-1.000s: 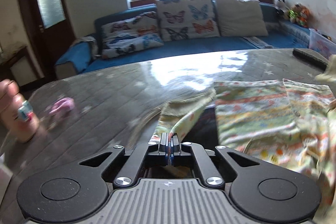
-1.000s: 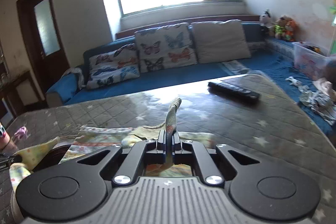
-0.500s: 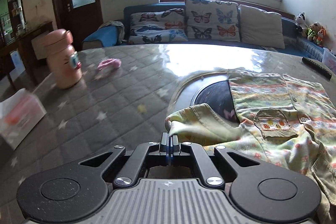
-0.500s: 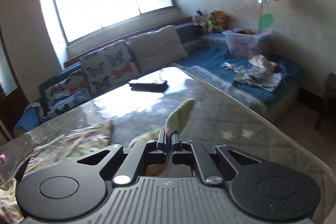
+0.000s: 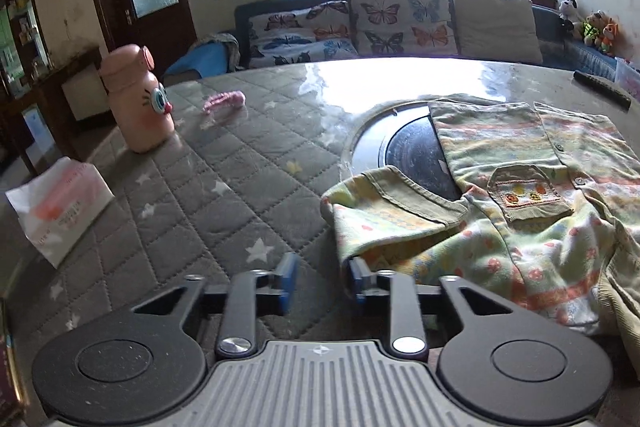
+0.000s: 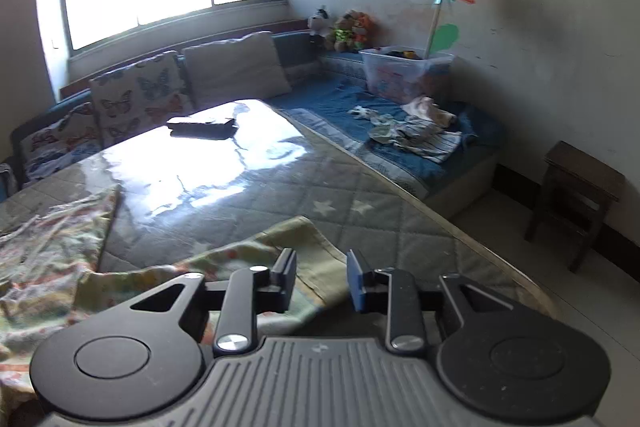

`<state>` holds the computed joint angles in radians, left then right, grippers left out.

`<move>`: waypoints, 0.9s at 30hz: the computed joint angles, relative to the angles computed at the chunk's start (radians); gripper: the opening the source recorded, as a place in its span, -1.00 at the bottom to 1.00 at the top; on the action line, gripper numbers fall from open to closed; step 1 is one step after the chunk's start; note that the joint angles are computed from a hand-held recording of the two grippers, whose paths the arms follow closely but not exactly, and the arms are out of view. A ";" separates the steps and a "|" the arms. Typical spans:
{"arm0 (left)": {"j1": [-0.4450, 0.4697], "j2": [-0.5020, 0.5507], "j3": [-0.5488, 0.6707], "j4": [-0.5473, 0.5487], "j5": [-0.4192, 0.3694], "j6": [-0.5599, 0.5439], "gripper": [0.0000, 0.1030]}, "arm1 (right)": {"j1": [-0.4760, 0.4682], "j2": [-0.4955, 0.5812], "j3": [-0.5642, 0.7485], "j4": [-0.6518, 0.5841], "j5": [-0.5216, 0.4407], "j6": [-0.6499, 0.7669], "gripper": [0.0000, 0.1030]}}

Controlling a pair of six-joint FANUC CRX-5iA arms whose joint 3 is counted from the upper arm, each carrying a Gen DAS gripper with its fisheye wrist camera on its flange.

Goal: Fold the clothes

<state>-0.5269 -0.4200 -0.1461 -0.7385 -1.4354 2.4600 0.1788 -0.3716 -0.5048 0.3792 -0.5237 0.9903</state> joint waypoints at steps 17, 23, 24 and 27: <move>-0.126 0.048 0.045 -0.145 -0.029 -0.080 0.07 | 0.024 0.159 0.102 -0.135 0.001 0.168 0.19; -0.062 0.071 0.041 -0.059 0.115 -0.212 -0.02 | 0.038 0.156 0.089 -0.112 0.013 0.157 0.42; -0.045 0.081 0.041 -0.040 0.137 -0.230 -0.11 | 0.041 0.156 0.084 -0.100 0.016 0.148 0.43; 0.025 0.105 0.027 0.036 0.209 -0.290 -0.21 | 0.043 0.156 0.079 -0.089 0.023 0.142 0.44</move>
<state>-0.5017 -0.3153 -0.1189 -0.7025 -1.2263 2.1697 0.2216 -0.2157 -0.4262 0.2904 -0.5007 1.1320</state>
